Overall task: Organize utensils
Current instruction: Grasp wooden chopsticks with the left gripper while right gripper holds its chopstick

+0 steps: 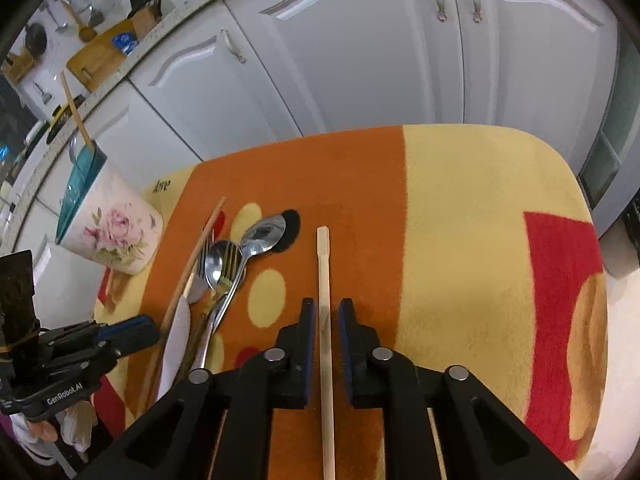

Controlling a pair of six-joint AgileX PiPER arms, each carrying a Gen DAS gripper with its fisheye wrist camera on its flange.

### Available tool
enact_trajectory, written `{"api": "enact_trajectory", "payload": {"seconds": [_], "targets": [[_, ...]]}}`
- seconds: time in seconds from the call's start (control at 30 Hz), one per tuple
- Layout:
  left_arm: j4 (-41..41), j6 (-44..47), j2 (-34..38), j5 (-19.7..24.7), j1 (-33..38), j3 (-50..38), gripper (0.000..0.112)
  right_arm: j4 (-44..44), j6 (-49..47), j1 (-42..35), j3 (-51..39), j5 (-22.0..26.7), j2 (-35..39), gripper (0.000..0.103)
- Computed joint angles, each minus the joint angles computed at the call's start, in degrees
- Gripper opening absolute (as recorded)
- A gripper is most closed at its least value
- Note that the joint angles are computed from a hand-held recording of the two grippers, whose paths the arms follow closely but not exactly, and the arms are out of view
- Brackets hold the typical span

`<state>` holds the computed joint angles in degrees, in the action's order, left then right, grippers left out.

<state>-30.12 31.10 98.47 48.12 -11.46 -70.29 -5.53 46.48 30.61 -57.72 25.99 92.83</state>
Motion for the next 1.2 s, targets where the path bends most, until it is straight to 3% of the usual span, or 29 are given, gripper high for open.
{"api": "enact_trajectory", "payload": {"seconds": [0.07,0.43,0.87,0.93,1.07,1.2], "targets": [[0.86,-1.27,0.56,0.08,-0.23,-1.26,0.019,0.21,0.42,-0.19,0.24,-0.54,-0.26,0.030],[7.17,-8.15,8.37,0.04,-5.18,-12.45,0.021,3.89,-6.91,-0.56,-4.44,0.67,2.87,0.030],[14.04,-12.88,17.58,5.49,-9.27,-24.72,0.018,8.93,-19.51,-3.36,-15.57,9.55,11.62,0.030],[14.36,-12.95,17.47,5.45,-9.57,-24.80,0.013,9.25,-20.93,-3.64,-16.80,10.10,12.48,0.026],[14.49,-12.23,16.24,5.27,-9.84,-24.25,0.005,9.08,-21.45,-4.39,-17.52,9.30,13.48,0.007],[11.20,-9.52,13.14,5.05,-7.95,-21.85,0.005,9.91,-20.64,-4.69,-14.31,6.77,10.44,0.007]]}}
